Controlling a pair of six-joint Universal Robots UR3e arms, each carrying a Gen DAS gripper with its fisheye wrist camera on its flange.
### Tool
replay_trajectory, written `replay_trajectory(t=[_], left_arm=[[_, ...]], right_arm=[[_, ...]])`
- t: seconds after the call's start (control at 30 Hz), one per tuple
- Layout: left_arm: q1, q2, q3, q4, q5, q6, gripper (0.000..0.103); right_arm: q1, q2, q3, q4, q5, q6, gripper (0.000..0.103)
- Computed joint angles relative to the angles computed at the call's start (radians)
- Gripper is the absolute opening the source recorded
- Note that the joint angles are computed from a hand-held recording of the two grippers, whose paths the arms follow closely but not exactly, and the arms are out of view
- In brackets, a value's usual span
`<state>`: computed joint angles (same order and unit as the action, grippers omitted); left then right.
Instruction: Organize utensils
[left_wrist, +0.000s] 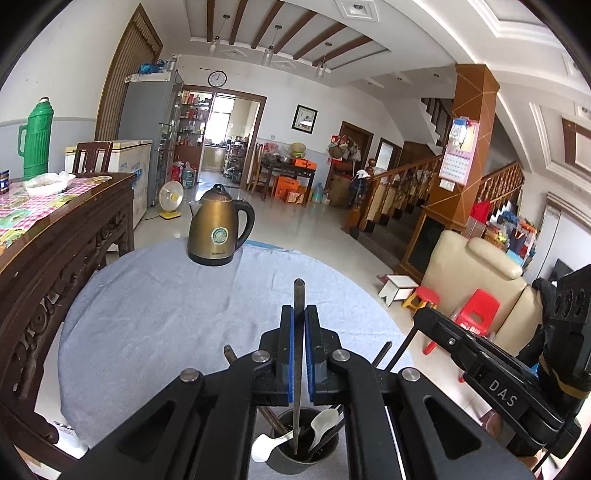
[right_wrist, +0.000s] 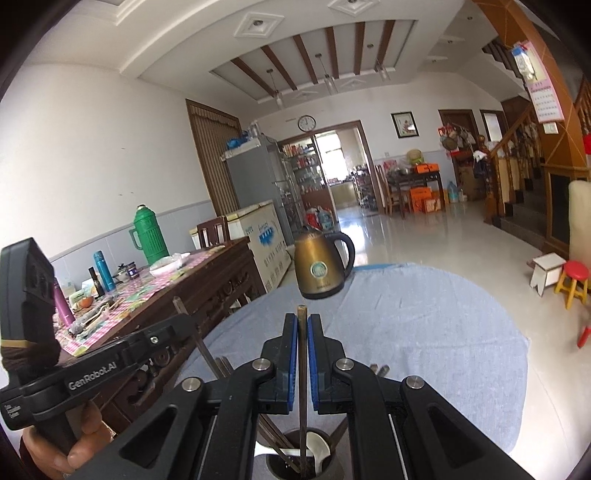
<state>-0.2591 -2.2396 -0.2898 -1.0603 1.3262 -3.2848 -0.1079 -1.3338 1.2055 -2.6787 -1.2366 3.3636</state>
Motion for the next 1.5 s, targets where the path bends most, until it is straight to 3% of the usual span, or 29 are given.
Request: replay_trajectory(t=[0.63, 0.93, 0.97, 1.0, 1.03, 1.1, 1.2, 1.33, 1.4, 1.47, 1.5], left_arm=[[-0.058, 0.103, -0.197, 0.047, 0.131, 0.011, 0.005], [-0.076, 0.096, -0.186, -0.014, 0.201, 0.023, 0.006], [-0.085, 0.088, -0.17, -0.03, 0.226, 0.026, 0.008], [-0.092, 0.09, -0.171, -0.032, 0.244, 0.034, 0.018], [-0.094, 0.098, -0.184, -0.025, 0.252, 0.038, 0.035], [-0.108, 0.135, -0.248, 0.022, 0.3, 0.036, 0.053], [-0.127, 0.164, -0.287, 0.059, 0.366, 0.054, 0.054], [-0.147, 0.191, -0.307, 0.054, 0.436, 0.045, 0.064], [-0.154, 0.209, -0.323, 0.047, 0.467, 0.038, 0.068], [-0.171, 0.223, -0.334, 0.039, 0.518, 0.032, 0.071], [-0.179, 0.23, -0.341, 0.04, 0.547, 0.034, 0.073]], right_arm=[[0.009, -0.038, 0.097, 0.034, -0.011, -0.002, 0.006], [0.054, 0.001, 0.066, 0.089, -0.064, 0.002, 0.008], [0.053, 0.011, 0.051, 0.112, -0.054, 0.001, 0.014], [0.052, 0.015, 0.045, 0.13, -0.045, 0.002, 0.019], [0.049, 0.013, 0.044, 0.144, -0.036, 0.007, 0.029], [0.039, -0.007, 0.079, 0.114, -0.02, 0.026, 0.036], [0.028, -0.06, 0.145, 0.038, -0.021, 0.034, 0.036], [0.025, -0.12, 0.182, 0.01, -0.04, 0.033, 0.036], [0.031, -0.141, 0.18, 0.03, -0.06, 0.027, 0.041], [0.042, -0.159, 0.171, 0.059, -0.091, 0.028, 0.057], [0.043, -0.176, 0.179, 0.063, -0.098, 0.031, 0.059]])
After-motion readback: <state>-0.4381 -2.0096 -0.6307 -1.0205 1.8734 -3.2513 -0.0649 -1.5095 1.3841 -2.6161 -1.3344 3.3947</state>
